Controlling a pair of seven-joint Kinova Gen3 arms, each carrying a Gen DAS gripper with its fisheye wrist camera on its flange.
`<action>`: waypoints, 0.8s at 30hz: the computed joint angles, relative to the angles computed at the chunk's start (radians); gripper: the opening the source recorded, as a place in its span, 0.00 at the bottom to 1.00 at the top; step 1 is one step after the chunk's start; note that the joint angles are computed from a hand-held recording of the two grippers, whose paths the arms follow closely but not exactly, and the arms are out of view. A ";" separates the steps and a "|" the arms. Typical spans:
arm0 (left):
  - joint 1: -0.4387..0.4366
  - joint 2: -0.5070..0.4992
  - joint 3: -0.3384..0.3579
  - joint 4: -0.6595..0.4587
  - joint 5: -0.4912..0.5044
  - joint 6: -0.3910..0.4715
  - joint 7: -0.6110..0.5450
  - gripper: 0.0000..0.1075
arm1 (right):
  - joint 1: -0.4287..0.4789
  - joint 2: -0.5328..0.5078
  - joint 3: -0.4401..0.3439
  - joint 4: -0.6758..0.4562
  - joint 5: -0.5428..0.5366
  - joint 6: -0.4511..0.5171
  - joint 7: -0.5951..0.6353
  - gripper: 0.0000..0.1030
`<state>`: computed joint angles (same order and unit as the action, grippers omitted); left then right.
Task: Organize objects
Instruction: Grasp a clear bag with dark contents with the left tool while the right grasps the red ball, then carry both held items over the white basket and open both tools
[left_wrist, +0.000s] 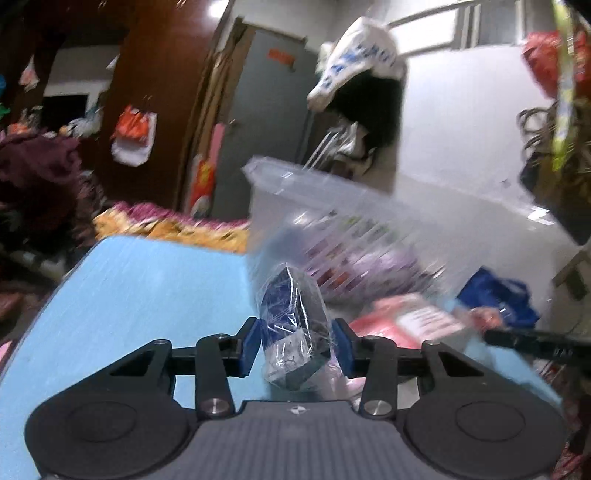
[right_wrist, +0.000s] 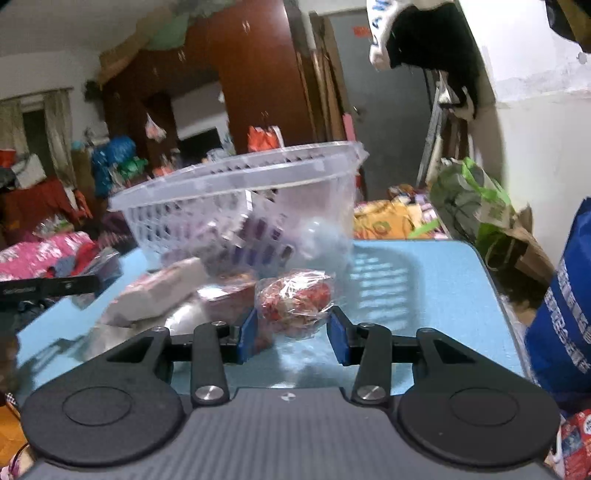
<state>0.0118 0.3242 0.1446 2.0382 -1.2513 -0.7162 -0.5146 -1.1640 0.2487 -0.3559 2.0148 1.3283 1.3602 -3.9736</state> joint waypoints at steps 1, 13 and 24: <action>-0.003 0.006 0.001 0.002 0.008 -0.022 -0.016 0.43 | -0.006 0.008 0.000 -0.002 0.005 0.010 -0.007 0.44; -0.031 0.056 -0.020 0.020 -0.010 -0.203 -0.107 0.42 | -0.072 0.069 -0.001 0.073 0.109 0.155 -0.228 0.44; -0.030 0.063 -0.024 0.031 0.022 -0.224 -0.141 0.42 | -0.095 0.105 -0.002 0.081 0.139 0.225 -0.259 0.44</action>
